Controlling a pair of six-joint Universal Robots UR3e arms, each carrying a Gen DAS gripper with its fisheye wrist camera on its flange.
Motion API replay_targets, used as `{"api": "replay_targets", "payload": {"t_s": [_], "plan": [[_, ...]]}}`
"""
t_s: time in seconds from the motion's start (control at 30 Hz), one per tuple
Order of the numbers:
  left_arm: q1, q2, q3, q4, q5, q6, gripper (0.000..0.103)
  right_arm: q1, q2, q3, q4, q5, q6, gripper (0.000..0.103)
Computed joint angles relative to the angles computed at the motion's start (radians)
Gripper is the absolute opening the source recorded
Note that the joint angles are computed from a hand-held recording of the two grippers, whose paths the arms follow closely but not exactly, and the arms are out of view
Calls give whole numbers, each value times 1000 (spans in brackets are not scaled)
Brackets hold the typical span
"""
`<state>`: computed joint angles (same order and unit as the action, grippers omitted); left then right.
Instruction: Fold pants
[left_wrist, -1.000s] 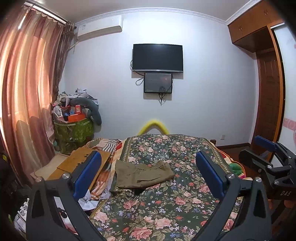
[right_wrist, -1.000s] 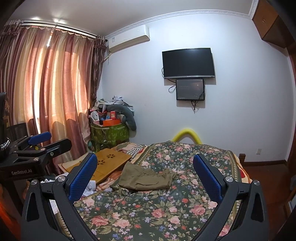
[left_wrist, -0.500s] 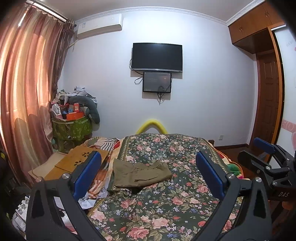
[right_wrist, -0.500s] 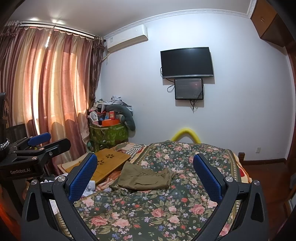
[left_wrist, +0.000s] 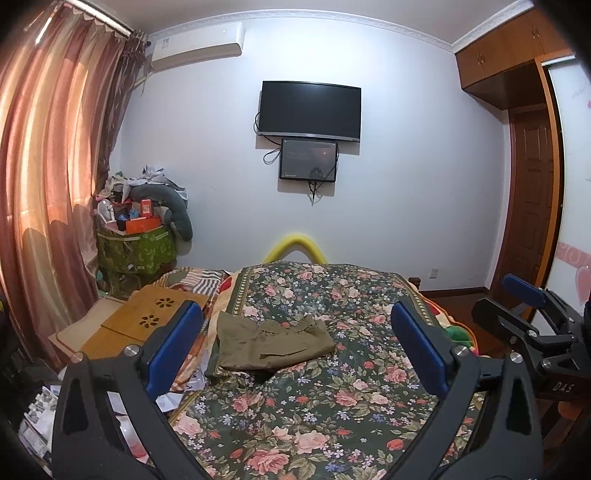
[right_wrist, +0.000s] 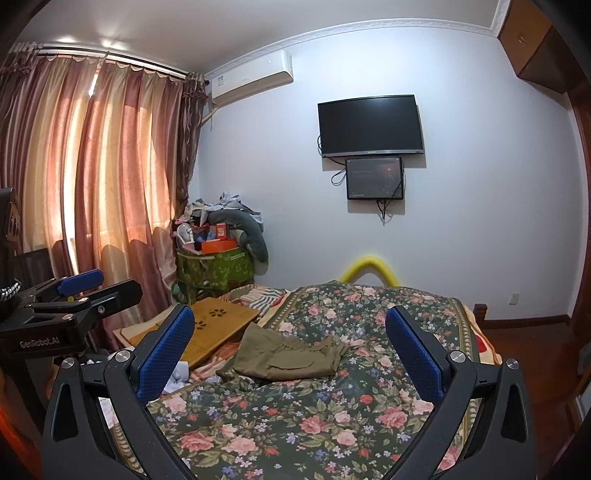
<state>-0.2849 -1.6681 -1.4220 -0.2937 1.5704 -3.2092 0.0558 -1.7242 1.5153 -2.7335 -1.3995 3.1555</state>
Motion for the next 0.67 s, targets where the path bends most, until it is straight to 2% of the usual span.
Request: {"api": "replay_targets", "payload": {"t_s": [0.67], "plan": [[3,-19,-3,11,-15,26,103,12,22,-11,1,-24,6,103]]}}
